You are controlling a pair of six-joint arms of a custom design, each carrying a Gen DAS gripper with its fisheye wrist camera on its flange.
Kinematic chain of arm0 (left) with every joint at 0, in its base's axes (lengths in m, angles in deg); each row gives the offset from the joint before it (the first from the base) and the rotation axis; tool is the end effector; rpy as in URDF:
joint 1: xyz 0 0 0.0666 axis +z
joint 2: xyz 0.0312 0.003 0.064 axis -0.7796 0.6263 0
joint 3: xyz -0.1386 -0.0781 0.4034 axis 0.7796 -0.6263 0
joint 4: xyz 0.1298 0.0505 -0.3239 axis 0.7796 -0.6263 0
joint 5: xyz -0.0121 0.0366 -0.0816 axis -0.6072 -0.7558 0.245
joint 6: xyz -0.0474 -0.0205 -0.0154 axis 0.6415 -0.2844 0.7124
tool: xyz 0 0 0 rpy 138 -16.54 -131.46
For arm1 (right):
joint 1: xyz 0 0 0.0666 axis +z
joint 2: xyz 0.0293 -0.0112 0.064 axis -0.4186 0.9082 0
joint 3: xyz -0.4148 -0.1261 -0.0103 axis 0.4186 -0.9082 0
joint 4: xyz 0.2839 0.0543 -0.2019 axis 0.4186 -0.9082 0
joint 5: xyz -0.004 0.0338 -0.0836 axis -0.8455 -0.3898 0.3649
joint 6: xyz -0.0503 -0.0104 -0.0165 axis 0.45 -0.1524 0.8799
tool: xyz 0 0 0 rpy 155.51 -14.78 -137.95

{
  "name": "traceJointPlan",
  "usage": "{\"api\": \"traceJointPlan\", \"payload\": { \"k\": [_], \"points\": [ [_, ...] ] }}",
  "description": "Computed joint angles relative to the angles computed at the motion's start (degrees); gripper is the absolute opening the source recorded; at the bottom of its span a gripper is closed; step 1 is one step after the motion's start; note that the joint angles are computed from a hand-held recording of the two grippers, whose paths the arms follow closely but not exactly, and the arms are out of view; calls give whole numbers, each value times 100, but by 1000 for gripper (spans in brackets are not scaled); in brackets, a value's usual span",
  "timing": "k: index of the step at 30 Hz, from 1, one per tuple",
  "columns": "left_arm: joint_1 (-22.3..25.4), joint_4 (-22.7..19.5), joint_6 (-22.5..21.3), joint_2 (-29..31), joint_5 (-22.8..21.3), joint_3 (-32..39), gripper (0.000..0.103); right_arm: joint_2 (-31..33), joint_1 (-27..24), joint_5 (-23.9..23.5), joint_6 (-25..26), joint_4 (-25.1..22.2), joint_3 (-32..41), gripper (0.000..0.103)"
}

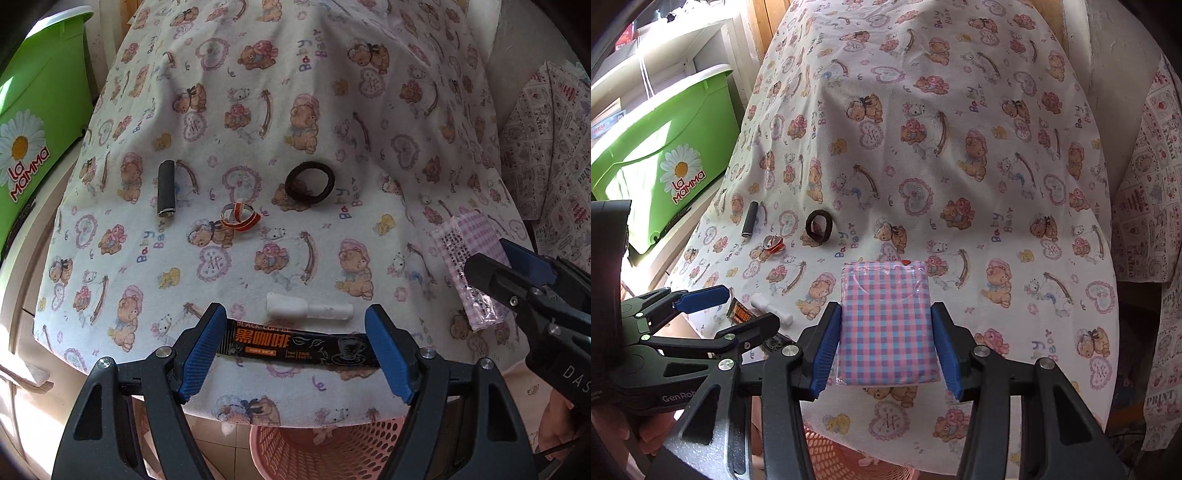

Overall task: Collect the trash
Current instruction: 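Close the left tool on the white plastic tube while the right tool holds the tissue pack, then carry the tube and tissue pack in both tools over the pink basket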

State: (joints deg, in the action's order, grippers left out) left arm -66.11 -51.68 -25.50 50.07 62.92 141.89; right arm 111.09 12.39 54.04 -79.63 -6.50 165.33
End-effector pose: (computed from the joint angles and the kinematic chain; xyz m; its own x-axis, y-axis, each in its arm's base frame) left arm 0.5796 -0.1673 0.5371 -0.5722 0.6229 -0.5334 0.7600 0.6473 -0.0595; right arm 0.4432 0.3095 0.5522 -0.5940 0.4571 -0.6620 0.4929 0.8571 0.1496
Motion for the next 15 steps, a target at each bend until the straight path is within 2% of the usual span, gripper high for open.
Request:
{"api": "traceJointPlan", "payload": {
  "k": [6,9,13,15],
  "points": [
    [-116,473,-78,-149,-218,-431,72,-18,-15,-12,-15,19,2,51],
    [-151,434,-114,-151,-109,-446,52,-21,-14,-29,-9,33,-4,51],
    [-197,769,-17,-285,-125,-693,50,-1,-9,3,-40,-61,36,51],
    [-142,806,29,-302,-62,-651,50,-31,2,23,-45,-37,2,51]
  ]
}}
